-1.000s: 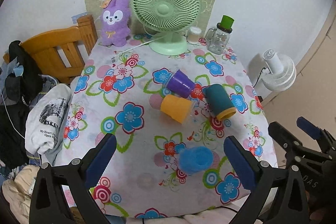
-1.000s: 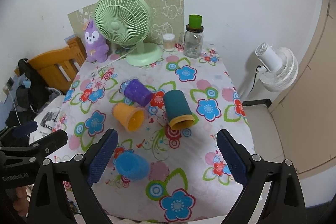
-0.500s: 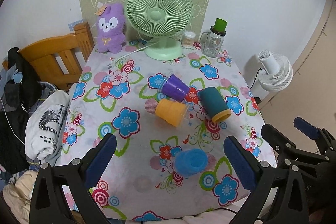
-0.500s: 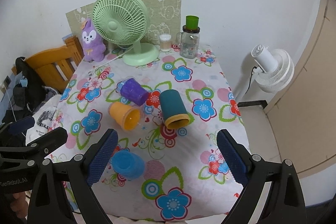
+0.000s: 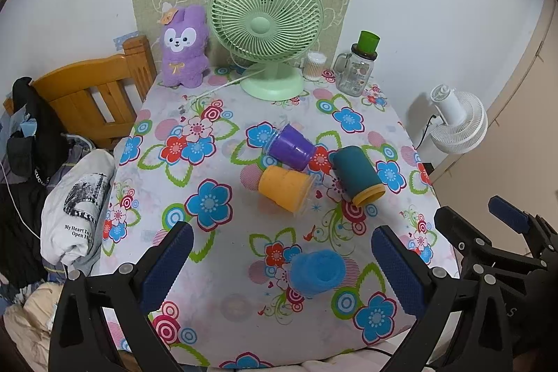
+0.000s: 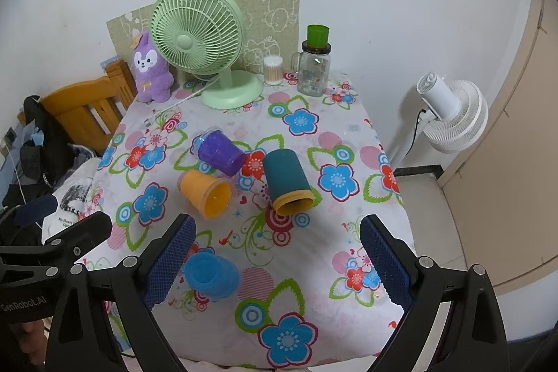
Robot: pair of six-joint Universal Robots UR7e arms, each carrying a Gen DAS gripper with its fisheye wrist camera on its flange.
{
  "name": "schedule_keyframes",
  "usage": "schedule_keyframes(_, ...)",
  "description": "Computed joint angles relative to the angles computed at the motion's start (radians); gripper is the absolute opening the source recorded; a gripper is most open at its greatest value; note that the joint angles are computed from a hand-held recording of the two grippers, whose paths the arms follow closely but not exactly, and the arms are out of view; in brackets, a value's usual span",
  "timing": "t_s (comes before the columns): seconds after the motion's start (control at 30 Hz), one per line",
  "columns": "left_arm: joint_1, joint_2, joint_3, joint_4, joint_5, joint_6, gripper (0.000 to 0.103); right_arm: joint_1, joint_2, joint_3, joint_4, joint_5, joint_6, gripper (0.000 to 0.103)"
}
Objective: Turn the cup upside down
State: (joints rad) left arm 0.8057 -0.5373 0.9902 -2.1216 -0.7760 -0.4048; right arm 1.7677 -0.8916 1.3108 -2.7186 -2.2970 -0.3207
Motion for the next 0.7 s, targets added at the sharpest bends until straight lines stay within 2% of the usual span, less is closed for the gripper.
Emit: schedule_keyframes(0.7, 0.012, 0.015, -0.024, 0.023, -0.006, 0.005, 0.103, -0.009, 0.015, -0.029, 0.065, -0.008, 0.029, 0.097)
